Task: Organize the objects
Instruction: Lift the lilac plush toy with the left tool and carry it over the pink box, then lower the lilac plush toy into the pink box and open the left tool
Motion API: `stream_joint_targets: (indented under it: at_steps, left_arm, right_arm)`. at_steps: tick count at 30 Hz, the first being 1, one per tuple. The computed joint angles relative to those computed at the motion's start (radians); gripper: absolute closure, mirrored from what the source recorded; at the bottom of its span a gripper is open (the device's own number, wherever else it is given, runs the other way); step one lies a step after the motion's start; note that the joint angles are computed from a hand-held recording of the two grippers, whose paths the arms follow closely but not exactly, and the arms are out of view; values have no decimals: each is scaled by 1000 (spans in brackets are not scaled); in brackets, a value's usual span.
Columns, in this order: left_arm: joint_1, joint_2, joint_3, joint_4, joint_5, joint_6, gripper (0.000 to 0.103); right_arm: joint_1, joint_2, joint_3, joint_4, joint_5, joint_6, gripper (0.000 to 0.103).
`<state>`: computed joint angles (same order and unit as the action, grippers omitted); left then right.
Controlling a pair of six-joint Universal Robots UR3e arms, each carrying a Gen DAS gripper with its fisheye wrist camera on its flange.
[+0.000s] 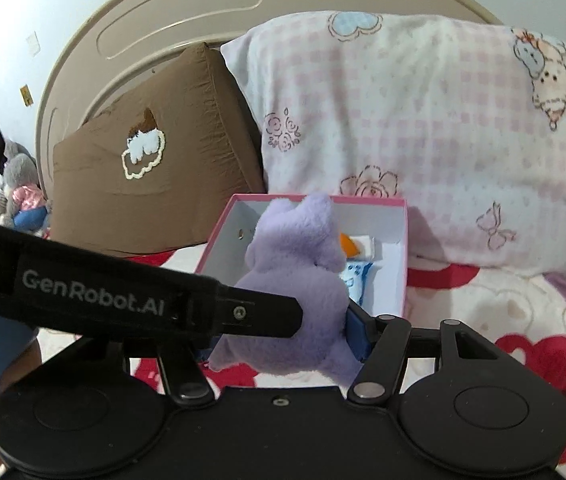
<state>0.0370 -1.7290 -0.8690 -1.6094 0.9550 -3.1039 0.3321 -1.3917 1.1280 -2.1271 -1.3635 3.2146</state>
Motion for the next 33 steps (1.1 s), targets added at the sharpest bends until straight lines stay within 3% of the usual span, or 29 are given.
stream_joint_targets:
  at_steps: [9, 23, 33]
  left_arm:
    - [-13, -103, -31, 150, 29, -46, 58]
    - [-7, -366, 27, 289, 30, -116, 57]
    - [21, -427, -73, 419, 28, -120, 57]
  right_arm:
    - [-42, 123, -67, -33, 57, -17, 38]
    - [-61, 497, -421, 68, 105, -15, 39]
    - [-58, 689, -592, 113, 142, -36, 39]
